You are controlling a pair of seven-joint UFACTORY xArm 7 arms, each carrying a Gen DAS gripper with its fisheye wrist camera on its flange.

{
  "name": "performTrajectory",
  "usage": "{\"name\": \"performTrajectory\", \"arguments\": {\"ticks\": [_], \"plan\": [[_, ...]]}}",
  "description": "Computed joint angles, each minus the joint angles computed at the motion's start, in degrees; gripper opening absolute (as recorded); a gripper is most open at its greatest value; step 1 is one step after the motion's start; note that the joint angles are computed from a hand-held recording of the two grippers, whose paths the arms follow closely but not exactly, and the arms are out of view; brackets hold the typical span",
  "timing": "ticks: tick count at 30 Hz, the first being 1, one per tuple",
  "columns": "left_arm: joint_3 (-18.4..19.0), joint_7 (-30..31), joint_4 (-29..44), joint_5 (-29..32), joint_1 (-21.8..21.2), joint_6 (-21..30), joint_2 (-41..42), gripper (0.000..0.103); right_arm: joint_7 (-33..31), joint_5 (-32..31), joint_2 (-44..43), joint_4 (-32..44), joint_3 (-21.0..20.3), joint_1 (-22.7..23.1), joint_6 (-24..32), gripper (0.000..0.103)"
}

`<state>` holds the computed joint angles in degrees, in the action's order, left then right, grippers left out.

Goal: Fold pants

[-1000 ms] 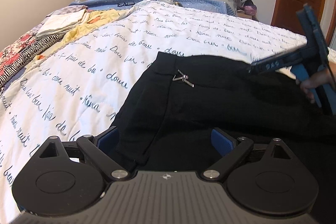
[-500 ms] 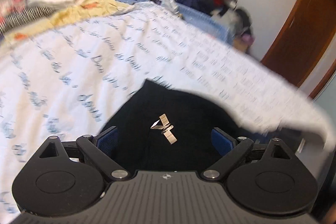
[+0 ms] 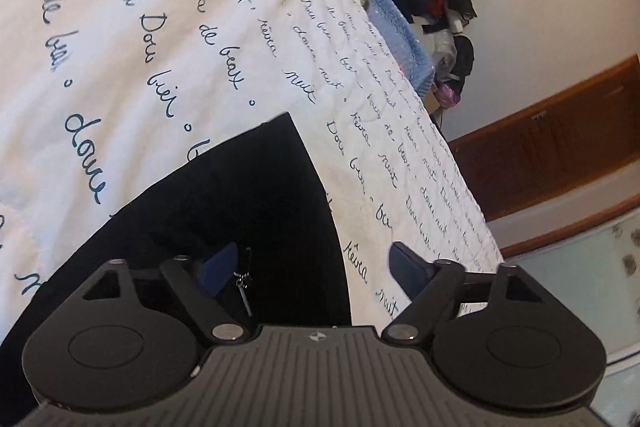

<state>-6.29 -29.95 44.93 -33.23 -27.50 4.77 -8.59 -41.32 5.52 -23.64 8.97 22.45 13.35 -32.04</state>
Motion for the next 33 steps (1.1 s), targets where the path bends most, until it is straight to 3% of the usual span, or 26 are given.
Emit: {"name": "performTrajectory", "arguments": {"ticks": [2, 4, 6, 9, 11, 13, 15, 18, 20, 21, 23, 25, 29, 33], "plan": [[0.85, 0.17, 0.24, -2.61, -0.58, 0.70, 0.21, 0.056, 0.30, -0.34, 0.31, -0.16, -0.52, 0.32, -0.40, 0.008], [3.14, 6.01, 0.31, -9.97, -3.44, 1.35, 0.07, 0.024, -0.03, 0.00, 0.96, -0.11, -0.27, 0.03, -1.10, 0.008], [2.04, 6.41, -0.76, -10.79, -2.56, 1.36, -0.66, 0.013, -0.32, 1.53, 1.55, 0.13, 0.69, -0.25, -1.59, 0.008], [0.00, 4.78, -4.29, -7.89, -1.54, -1.36, -3.45, 0.011, -3.32, 9.03, 3.21, 0.42, 5.90, -2.86, -4.79, 0.010], [-1.51, 1.89, -6.95, -3.82, -0.66, -2.70, -6.01, 0.010, -8.39, 17.59, 5.16, 1.26, 11.51, -5.25, -7.89, 0.027], [-2.81, -0.58, -9.14, -0.43, 0.12, -3.56, -8.25, 0.010, -10.71, 20.67, 6.09, 1.47, 11.90, -5.25, -9.99, 0.042], [-2.84, -1.88, -11.14, 1.30, -0.49, -4.54, -10.24, 0.010, -10.07, 19.80, 5.26, 1.38, 8.38, -3.85, -8.58, 0.042], [-2.47, -3.91, -13.78, 3.18, -1.62, -5.26, -12.66, 0.010, -10.47, 22.02, 2.67, 1.80, 4.95, -2.82, -3.75, 0.041], [-0.90, -4.49, -15.41, 3.79, -3.64, -6.00, -13.87, 0.010, -12.37, 24.74, 1.85, 2.26, 6.22, -5.21, -1.62, 0.038], [-0.27, -4.76, -15.82, 4.39, -4.26, -6.20, -14.06, 0.010, -13.65, 25.86, 1.81, 2.38, 7.16, -6.67, -1.06, 0.034], [0.68, -5.68, -16.60, 5.55, -5.13, -6.19, -14.60, 0.010, -17.09, 30.60, 1.90, 3.23, 11.44, -10.49, 0.52, 0.010], [2.25, -6.07, -17.28, 6.72, -6.53, -6.16, -15.29, 0.010, -16.18, 29.46, 0.53, 2.86, 9.36, -9.58, 2.37, 0.007], [-0.54, -8.39, -19.54, 11.70, -3.38, -5.30, -19.18, 0.009, -13.79, 28.53, -5.62, -0.96, 12.53, -9.93, 3.83, 0.007], [-1.64, -9.63, -22.75, 16.19, -2.56, -3.31, -25.06, 0.009, -10.04, 27.61, -14.47, -4.69, 12.34, -6.69, 9.64, 0.007]]}}
